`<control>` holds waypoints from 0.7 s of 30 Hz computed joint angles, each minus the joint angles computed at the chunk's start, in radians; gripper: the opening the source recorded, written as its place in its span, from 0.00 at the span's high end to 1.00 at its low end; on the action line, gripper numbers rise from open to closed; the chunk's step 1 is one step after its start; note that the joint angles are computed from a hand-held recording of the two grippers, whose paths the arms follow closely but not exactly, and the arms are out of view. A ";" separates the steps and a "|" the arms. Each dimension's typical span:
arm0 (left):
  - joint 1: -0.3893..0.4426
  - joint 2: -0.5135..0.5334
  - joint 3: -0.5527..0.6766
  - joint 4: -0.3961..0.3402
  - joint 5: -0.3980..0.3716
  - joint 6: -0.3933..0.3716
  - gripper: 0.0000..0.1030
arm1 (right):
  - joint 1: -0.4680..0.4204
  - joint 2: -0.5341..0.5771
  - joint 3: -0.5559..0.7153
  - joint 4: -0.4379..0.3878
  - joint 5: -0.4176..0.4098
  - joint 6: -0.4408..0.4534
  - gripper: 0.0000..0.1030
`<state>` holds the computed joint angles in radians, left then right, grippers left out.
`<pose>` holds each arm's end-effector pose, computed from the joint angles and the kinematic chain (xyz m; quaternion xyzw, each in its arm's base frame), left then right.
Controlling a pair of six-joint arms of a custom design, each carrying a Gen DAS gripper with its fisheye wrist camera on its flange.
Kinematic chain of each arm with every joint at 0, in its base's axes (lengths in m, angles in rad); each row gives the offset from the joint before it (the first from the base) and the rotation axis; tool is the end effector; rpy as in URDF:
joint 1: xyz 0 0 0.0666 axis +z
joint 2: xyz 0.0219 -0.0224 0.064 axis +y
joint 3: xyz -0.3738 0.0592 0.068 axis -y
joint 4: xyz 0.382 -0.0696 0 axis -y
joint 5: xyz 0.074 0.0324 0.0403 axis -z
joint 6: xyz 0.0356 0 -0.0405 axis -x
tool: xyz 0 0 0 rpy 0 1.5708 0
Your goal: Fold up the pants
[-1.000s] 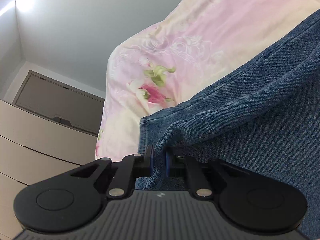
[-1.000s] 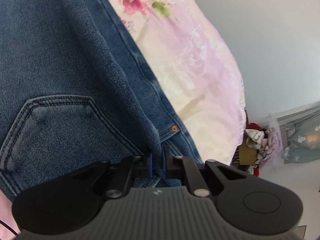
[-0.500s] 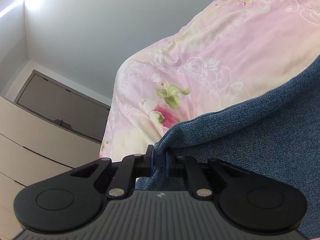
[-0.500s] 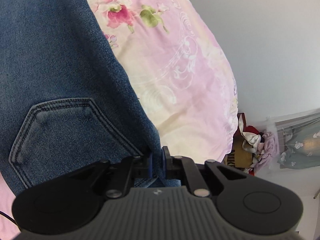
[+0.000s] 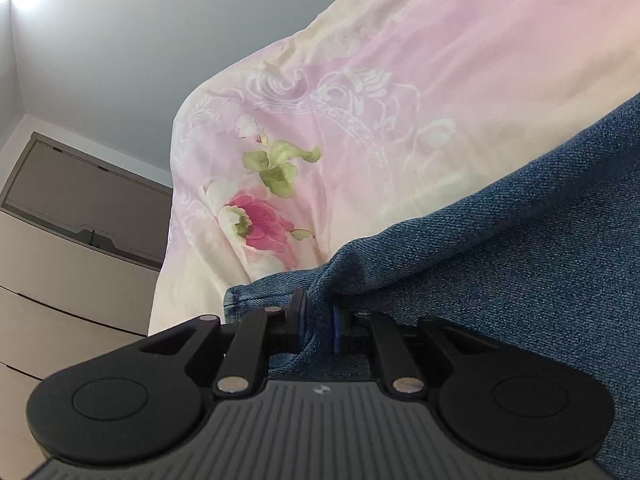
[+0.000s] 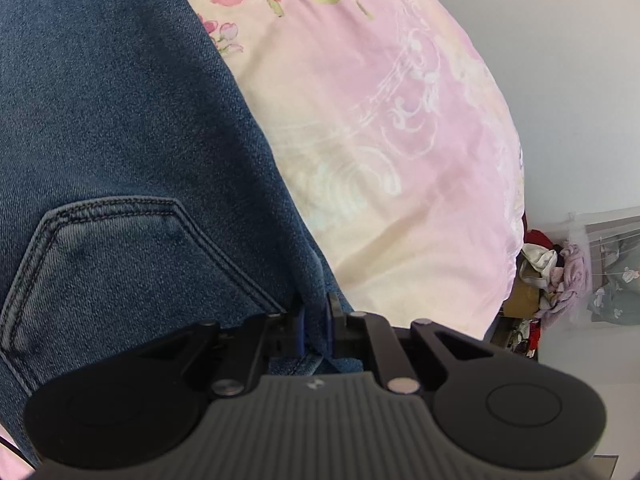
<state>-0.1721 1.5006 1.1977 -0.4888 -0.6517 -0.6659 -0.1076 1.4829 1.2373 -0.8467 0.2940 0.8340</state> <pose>0.4961 -0.0647 0.3214 0.2455 0.8501 0.3751 0.2765 0.4730 -0.0619 0.3200 -0.3090 0.9107 -0.2331 0.1444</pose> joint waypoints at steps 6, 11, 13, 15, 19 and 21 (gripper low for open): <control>0.001 -0.038 -0.038 0.069 -0.003 -0.020 0.44 | 0.004 -0.010 -0.003 0.026 0.031 -0.045 0.72; 0.041 -0.123 0.055 -0.170 0.266 0.128 0.36 | -0.013 -0.050 0.032 -0.036 -0.033 -0.133 0.41; 0.046 -0.169 0.070 -0.249 0.368 0.145 0.36 | -0.013 -0.074 0.044 -0.083 -0.096 -0.163 0.40; 0.046 -0.215 0.066 -0.301 0.436 0.191 0.35 | -0.009 -0.106 0.043 -0.122 -0.153 -0.197 0.37; 0.071 -0.319 0.024 -0.404 0.611 0.351 0.35 | -0.001 -0.201 0.000 -0.178 -0.265 -0.330 0.34; 0.086 -0.374 -0.018 -0.430 0.685 0.441 0.35 | 0.002 -0.258 -0.040 -0.187 -0.307 -0.437 0.30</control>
